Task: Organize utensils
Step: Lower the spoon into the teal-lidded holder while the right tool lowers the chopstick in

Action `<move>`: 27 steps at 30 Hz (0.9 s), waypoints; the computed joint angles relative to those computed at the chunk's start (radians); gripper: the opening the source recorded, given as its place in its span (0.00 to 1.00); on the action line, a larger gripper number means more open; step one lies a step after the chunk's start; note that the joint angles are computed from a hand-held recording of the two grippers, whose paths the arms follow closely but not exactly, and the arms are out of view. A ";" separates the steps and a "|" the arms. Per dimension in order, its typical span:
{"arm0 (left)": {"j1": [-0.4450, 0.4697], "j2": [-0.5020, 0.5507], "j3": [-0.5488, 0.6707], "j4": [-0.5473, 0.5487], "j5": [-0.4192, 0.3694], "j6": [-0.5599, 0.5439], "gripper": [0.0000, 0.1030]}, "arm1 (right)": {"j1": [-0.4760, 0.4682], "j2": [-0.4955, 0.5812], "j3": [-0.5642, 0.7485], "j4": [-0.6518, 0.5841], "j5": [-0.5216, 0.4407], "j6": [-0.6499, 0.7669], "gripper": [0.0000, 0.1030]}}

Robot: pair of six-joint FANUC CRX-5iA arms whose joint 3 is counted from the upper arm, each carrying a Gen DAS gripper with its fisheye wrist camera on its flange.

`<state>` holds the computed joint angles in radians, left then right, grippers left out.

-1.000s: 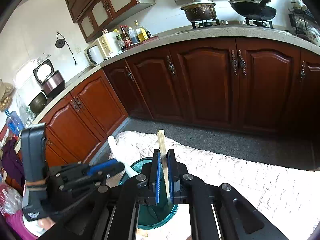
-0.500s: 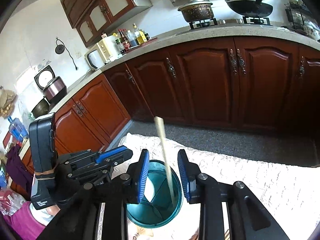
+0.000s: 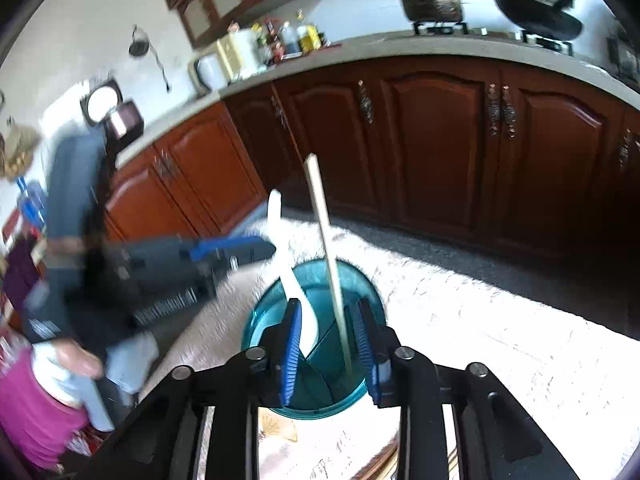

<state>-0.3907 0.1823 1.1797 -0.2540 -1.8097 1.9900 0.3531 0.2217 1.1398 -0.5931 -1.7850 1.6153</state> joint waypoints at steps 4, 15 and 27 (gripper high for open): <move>0.018 0.007 0.029 0.003 -0.007 0.020 0.07 | 0.064 -0.003 -0.051 0.060 0.016 0.016 0.20; 0.054 -0.003 0.011 0.043 0.005 0.041 0.15 | 0.092 0.015 -0.072 0.020 -0.033 -0.017 0.17; 0.063 -0.010 -0.008 0.065 0.039 0.086 0.43 | 0.073 0.015 -0.062 0.018 -0.045 -0.029 0.17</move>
<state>-0.3280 0.1726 1.1721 -0.1892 -1.7704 2.0756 0.4260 0.2362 1.0775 -0.5755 -1.8301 1.5864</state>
